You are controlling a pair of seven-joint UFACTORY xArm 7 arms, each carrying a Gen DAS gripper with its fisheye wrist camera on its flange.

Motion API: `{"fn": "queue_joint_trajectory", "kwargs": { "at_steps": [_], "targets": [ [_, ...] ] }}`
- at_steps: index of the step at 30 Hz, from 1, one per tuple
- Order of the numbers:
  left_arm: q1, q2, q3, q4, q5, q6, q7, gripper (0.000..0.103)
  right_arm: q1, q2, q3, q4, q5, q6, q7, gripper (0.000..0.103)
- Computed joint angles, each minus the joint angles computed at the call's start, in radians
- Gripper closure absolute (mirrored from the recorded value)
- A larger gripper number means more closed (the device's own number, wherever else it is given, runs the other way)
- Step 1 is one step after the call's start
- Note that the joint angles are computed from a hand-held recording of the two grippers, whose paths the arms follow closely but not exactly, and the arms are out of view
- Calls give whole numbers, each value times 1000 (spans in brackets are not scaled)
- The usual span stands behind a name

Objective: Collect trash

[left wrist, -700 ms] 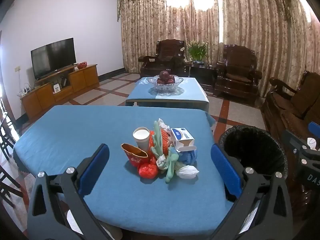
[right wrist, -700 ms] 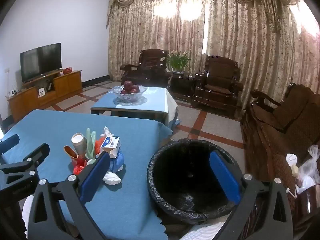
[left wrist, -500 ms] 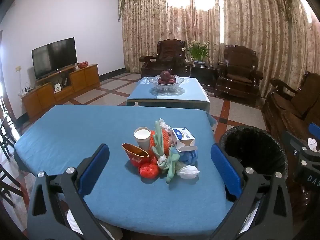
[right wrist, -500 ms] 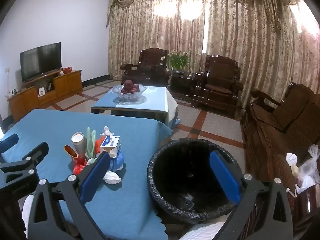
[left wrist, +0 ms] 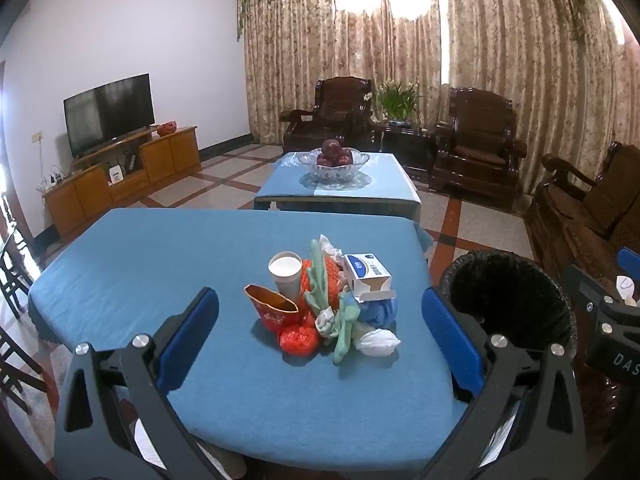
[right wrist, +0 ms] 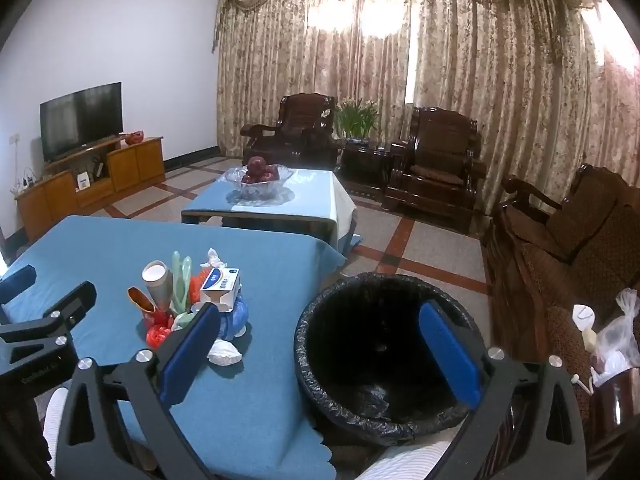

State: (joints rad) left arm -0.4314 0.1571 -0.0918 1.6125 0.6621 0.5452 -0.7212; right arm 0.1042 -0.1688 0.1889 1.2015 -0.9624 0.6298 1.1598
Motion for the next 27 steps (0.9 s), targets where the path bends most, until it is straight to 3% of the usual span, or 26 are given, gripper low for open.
{"fn": "queue_joint_trajectory", "kwargs": {
  "at_steps": [27],
  "targets": [
    [-2,3,1,4,-4,5,4,5,6,16,-10,-5,-20,-10,20,6]
  ]
}}
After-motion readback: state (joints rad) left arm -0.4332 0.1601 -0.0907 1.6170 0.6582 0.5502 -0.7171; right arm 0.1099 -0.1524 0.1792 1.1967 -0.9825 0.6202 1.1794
